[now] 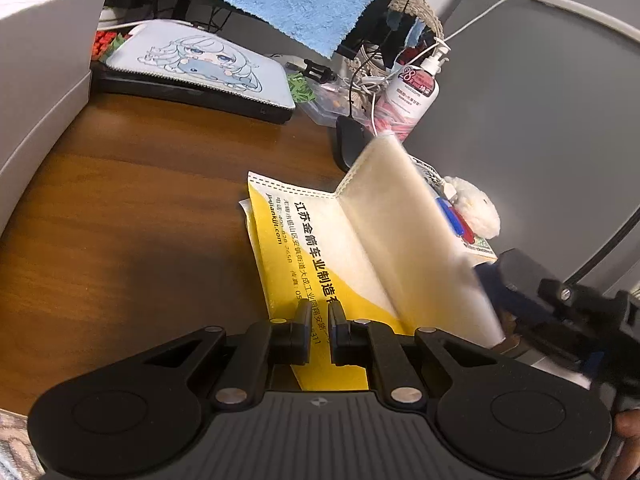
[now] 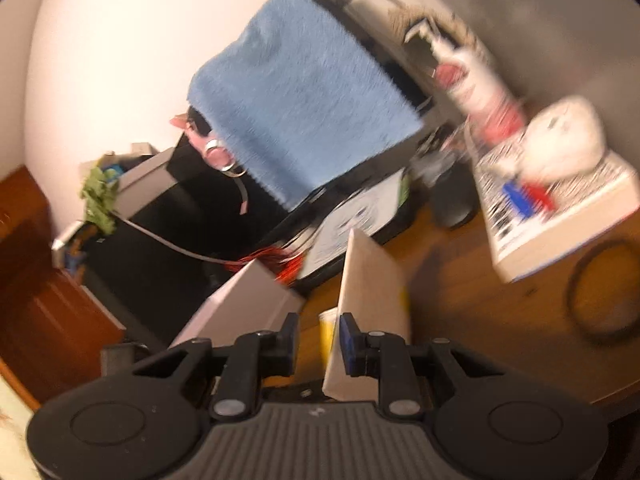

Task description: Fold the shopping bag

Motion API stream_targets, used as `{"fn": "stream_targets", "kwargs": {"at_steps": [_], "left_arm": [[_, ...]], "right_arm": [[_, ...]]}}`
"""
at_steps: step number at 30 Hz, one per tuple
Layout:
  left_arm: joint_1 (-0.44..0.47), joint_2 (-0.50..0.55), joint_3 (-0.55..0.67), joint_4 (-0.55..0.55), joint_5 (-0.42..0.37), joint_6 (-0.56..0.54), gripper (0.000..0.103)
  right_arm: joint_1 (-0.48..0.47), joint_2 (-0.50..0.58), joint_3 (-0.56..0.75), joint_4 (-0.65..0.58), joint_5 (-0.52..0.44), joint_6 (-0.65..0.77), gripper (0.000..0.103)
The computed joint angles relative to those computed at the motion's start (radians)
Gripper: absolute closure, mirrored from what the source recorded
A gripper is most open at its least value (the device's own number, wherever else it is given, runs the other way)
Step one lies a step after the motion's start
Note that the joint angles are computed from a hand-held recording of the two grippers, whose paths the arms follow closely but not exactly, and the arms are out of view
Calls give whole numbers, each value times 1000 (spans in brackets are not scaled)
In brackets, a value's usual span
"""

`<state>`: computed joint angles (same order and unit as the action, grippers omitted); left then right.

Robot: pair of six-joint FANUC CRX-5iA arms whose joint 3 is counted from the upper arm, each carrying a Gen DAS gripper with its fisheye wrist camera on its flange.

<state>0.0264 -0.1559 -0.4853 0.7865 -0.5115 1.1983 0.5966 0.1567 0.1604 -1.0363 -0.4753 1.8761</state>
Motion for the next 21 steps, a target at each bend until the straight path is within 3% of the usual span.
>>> {"fn": "stream_targets", "kwargs": {"at_steps": [4, 8, 10, 13, 18, 20, 21], "left_arm": [[2, 0, -15, 51, 1, -35, 93], [3, 0, -24, 84, 1, -60, 93], [3, 1, -27, 93, 2, -69, 97], [6, 1, -30, 105, -1, -78, 100], [42, -11, -22, 107, -55, -56, 99], [43, -33, -22, 106, -38, -54, 87], [42, -45, -22, 108, -27, -55, 74]], "right_arm": [[-38, 67, 68, -98, -122, 21, 82], [-40, 118, 105, -106, -168, -39, 82], [-12, 122, 104, -23, -140, -113, 82], [51, 119, 90, 164, -82, -225, 95], [156, 110, 45, 499, -8, -413, 101], [183, 110, 31, 594, 6, -461, 101], [196, 110, 22, 639, 15, -486, 101]]}}
